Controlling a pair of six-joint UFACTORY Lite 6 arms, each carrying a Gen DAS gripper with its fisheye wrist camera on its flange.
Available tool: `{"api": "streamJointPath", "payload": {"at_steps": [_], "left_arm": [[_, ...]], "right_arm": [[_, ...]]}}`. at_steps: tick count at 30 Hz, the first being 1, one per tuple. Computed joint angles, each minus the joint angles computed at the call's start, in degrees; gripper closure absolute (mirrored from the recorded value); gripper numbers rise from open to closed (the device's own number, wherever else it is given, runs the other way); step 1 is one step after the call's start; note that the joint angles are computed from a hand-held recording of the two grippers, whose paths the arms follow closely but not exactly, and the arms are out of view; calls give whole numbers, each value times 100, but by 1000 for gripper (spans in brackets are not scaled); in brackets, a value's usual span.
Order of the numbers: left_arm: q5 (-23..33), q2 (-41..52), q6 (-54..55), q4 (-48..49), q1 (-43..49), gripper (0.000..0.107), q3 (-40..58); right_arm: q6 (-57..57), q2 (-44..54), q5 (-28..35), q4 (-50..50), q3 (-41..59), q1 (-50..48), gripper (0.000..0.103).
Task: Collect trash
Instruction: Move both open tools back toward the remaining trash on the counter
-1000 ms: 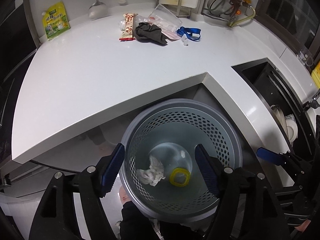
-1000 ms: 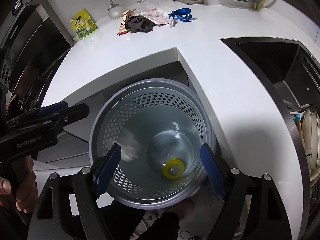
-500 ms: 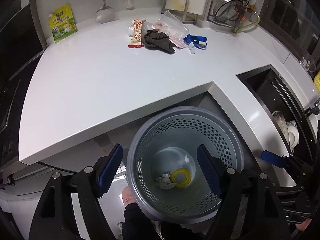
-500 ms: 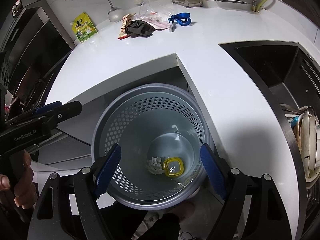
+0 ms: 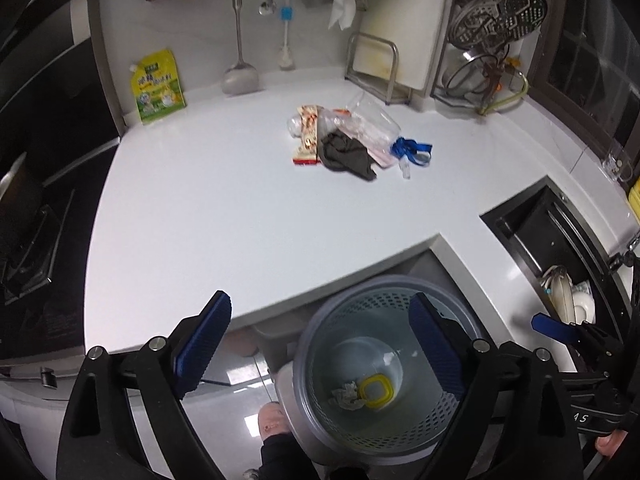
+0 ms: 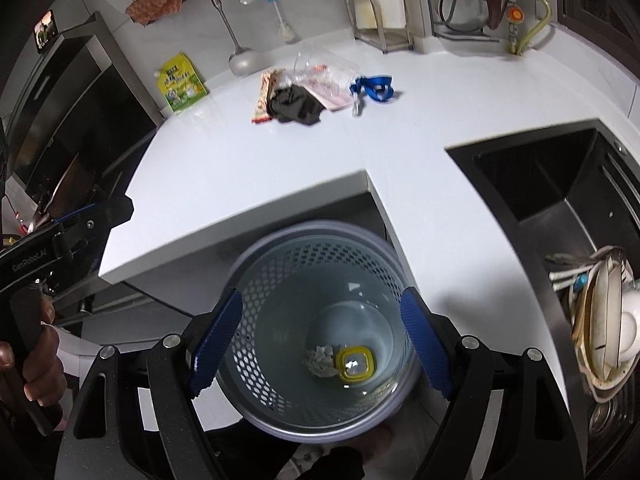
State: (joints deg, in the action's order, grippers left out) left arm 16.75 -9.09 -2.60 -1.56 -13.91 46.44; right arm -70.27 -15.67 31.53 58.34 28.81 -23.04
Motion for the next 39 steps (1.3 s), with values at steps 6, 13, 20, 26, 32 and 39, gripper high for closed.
{"api": "streamJointPath", "payload": {"at_steps": [6, 13, 20, 26, 32, 39], "left_arm": [[121, 5, 320, -224, 154, 17, 242], [228, 360, 1501, -1351, 498, 16, 659], [263, 899, 3006, -2622, 791, 15, 1267], [309, 1671, 3292, -2779, 874, 15, 2068], [350, 2672, 3448, -2929, 1011, 14, 3156], [496, 4070, 2984, -2376, 1082, 14, 4719]], "right_arm": [[326, 5, 83, -181, 344, 91, 25], [821, 256, -87, -485, 881, 246, 25], [1081, 628, -371, -316, 1255, 264, 25], [1272, 1240, -743, -262, 1793, 625, 25], [1213, 2169, -1064, 143, 2559, 888, 25], [1152, 3339, -1481, 567, 3532, 1184, 25]]}}
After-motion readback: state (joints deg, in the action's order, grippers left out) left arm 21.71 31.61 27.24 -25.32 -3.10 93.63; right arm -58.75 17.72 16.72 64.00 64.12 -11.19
